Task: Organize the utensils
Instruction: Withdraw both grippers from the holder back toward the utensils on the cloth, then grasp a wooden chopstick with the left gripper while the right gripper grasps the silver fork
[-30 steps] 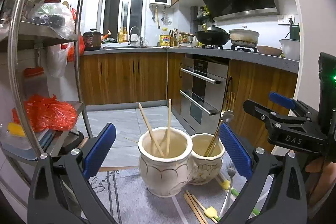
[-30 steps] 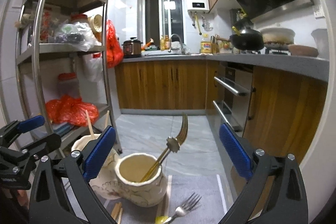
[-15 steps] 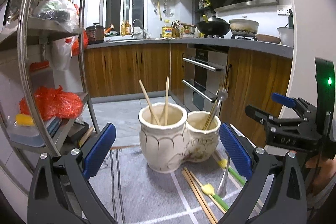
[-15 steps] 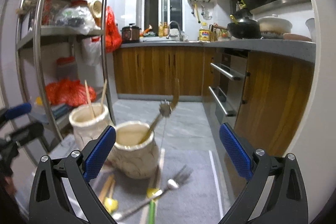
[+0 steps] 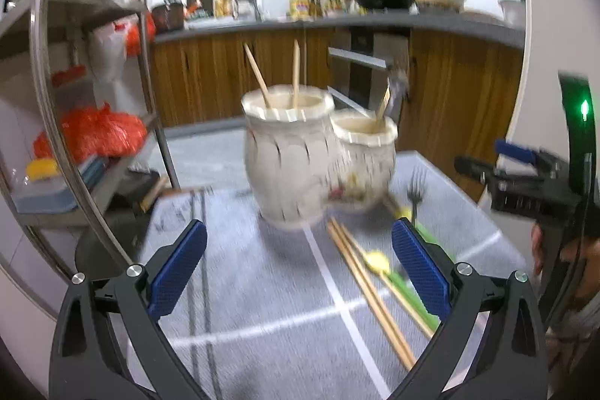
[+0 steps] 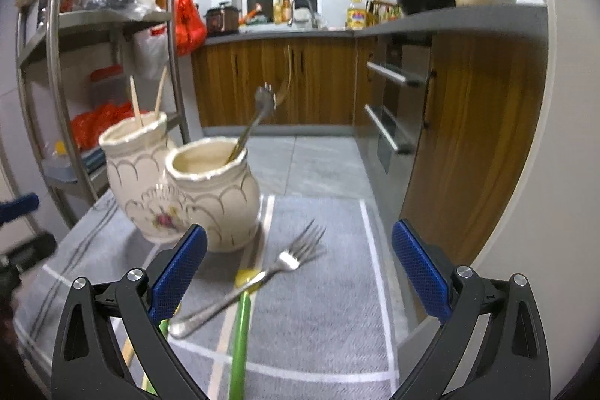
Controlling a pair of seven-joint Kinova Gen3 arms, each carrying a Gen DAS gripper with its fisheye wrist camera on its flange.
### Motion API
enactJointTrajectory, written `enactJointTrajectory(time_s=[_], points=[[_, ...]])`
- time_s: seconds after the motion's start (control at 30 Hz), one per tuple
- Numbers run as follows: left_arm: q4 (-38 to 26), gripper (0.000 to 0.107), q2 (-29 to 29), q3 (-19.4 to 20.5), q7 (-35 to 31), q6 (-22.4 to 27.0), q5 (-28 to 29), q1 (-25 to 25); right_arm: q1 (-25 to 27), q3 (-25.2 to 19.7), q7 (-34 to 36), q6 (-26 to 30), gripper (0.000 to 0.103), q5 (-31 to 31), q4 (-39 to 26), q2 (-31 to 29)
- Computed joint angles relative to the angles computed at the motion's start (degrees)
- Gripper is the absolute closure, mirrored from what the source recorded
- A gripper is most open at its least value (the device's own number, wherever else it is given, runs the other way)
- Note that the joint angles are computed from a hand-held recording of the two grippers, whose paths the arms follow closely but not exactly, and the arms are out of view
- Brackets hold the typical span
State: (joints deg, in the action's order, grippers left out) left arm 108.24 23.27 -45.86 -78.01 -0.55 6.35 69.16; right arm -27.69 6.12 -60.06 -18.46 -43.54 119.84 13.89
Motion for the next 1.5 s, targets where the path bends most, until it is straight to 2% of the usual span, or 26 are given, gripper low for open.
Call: enactJointTrajectory(time_s=[0.13, 0.27, 0.4, 0.53, 0.77, 0.9, 1.0, 1.1, 1.13, 1.17, 1.2, 1.27, 1.33, 1.4, 1.5], points=[[-2.9, 0.01, 2.0, 4.1, 1.1, 5.8, -2.3, -3.4, -2.1, 3.2, 3.8, 2.2, 0.005, -4.3, -1.2, 0.9], [-4.7, 0.01, 3.0, 8.4, 2.7, 8.8, -5.0, -6.7, -4.2, 7.0, 7.5, 4.4, 0.005, -9.3, -2.5, 1.8], [-8.1, 0.01, 4.5, 12.5, 3.8, 14.4, -7.5, -10.1, -2.9, 6.1, 5.2, 4.8, 0.005, -7.4, -2.5, 1.9], [-10.3, 0.01, 5.5, 16.6, 5.1, 17.6, -9.2, -13.5, -3.6, 6.6, 4.6, 5.0, 0.005, -6.1, -2.6, 2.1], [-12.0, 0.01, 6.4, 19.0, 10.0, 19.9, -13.6, -15.8, -4.6, 8.0, 3.2, 5.4, 0.005, -4.9, -2.6, 2.2], [-14.3, 0.01, 7.3, 20.9, 12.1, 22.4, -16.7, -16.6, -6.0, 10.1, 3.9, 6.4, 0.005, -5.9, -3.0, 2.7], [-15.6, 0.012, 7.7, 22.7, 13.3, 23.8, -19.0, -17.5, -8.4, 14.2, 5.5, 10.3, 0.005, -6.7, -4.1, 3.4], [-16.0, 0.031, 6.9, 27.0, 12.5, 24.2, -19.8, -21.0, -13.4, 20.7, 6.1, 13.6, 0.005, -6.4, -4.7, 4.3], [-16.0, 0.043, 6.6, 28.4, 12.3, 24.3, -20.0, -22.2, -14.0, 21.5, 6.5, 15.0, 0.005, -5.7, -5.1, 4.5], [-15.9, 0.054, 6.1, 30.5, 11.4, 24.3, -19.9, -24.1, -13.5, 21.3, 6.0, 16.0, 0.005, -4.3, -5.4, 4.6], [-15.8, 0.058, 5.8, 32.3, 10.8, 24.3, -20.0, -25.7, -12.2, 20.0, 5.8, 17.5, 0.006, -2.7, -5.8, 4.5], [-15.3, 0.081, 5.0, 36.3, 9.0, 24.0, -19.9, -29.3, -11.3, 18.9, 5.5, 19.9, 0.008, -0.3, -6.3, 4.4], [-15.0, 0.094, 4.7, 38.4, 8.6, 24.1, -21.3, -30.9, -9.8, 16.7, 6.1, 21.9, 0.009, 2.6, -6.5, 4.4], [-14.7, 0.099, 4.5, 39.4, 9.0, 24.3, -23.5, -31.5, -8.7, 15.3, 5.7, 23.4, 0.019, 4.4, -6.9, 4.4], [-13.9, 0.101, 4.0, 41.0, 9.4, 24.0, -25.5, -32.9, -7.8, 14.6, 3.2, 24.0, 0.022, 6.0, -7.3, 4.6]])
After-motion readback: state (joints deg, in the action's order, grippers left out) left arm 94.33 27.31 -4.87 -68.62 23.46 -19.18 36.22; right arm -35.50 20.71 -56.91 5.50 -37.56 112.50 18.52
